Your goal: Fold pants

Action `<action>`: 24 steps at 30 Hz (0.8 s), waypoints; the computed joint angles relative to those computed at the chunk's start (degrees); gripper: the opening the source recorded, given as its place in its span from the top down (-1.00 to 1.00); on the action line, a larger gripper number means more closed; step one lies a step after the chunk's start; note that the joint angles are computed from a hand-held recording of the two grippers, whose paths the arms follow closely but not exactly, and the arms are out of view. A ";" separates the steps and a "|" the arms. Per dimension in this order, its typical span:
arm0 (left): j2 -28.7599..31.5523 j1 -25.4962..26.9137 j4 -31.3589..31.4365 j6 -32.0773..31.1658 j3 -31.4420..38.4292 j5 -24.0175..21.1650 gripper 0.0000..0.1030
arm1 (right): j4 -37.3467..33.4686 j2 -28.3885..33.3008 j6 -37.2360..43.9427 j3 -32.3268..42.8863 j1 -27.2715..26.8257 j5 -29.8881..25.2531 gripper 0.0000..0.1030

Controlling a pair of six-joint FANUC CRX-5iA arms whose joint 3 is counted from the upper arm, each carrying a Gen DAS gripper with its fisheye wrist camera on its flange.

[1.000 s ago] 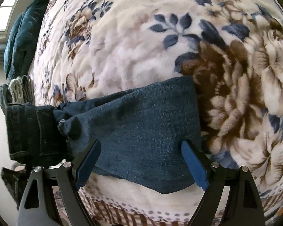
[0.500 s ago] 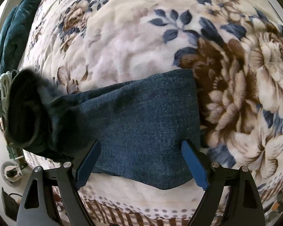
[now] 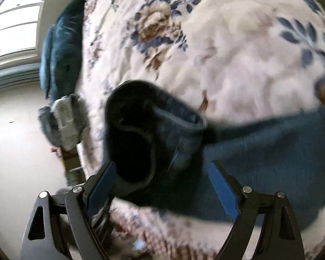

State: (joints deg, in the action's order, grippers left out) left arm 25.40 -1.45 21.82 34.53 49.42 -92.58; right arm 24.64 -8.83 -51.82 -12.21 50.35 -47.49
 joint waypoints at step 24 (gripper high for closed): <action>1.45 -3.97 -6.36 4.25 4.77 -3.71 -0.39 | 19.37 -0.10 -18.18 -6.49 4.95 4.80 -0.81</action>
